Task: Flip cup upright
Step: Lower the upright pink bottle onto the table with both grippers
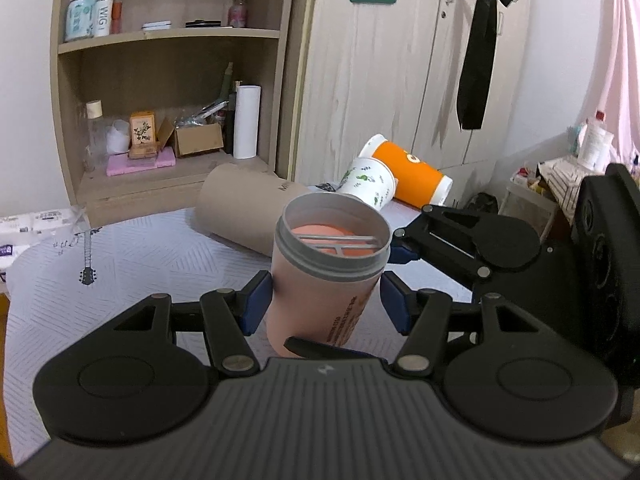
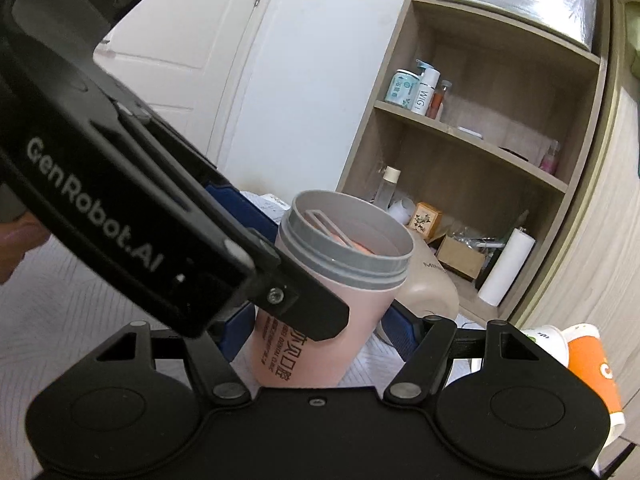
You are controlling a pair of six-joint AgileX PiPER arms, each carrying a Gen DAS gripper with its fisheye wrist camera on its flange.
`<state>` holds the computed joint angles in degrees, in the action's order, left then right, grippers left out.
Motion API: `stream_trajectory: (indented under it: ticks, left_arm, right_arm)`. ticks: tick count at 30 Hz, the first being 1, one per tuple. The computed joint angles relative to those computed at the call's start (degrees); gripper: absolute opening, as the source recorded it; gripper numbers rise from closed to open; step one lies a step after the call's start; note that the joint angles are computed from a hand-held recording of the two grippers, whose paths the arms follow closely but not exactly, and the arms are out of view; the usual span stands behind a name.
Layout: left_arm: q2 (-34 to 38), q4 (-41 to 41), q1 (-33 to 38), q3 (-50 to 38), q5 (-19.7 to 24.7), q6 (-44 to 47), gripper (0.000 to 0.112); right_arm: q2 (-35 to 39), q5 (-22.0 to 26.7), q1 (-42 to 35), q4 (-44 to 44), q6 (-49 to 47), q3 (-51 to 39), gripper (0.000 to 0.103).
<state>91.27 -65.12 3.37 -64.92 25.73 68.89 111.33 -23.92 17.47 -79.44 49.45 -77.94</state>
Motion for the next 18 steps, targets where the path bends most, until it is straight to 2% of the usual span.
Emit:
stream_trajectory:
  ticks: [4,12,18]
  left_arm:
    - [0.8,-1.5,0.5,-0.5,0.7,0.8,0.058]
    - [1.0,-0.2,0.8,-1.2,1.5,-2.7,0.058]
    - [1.0,0.1,1.1,-1.6,2.6,-4.5,0.06]
  right_arm:
    - [0.5,-0.3,-0.2,-1.8,2.8,-1.0,0.074]
    - [0.4,1.0,0.6,0.7,0.5,-0.4,0.075]
    - [0.8,1.3,0.3,-3.9,7.2,-1.6,0.077]
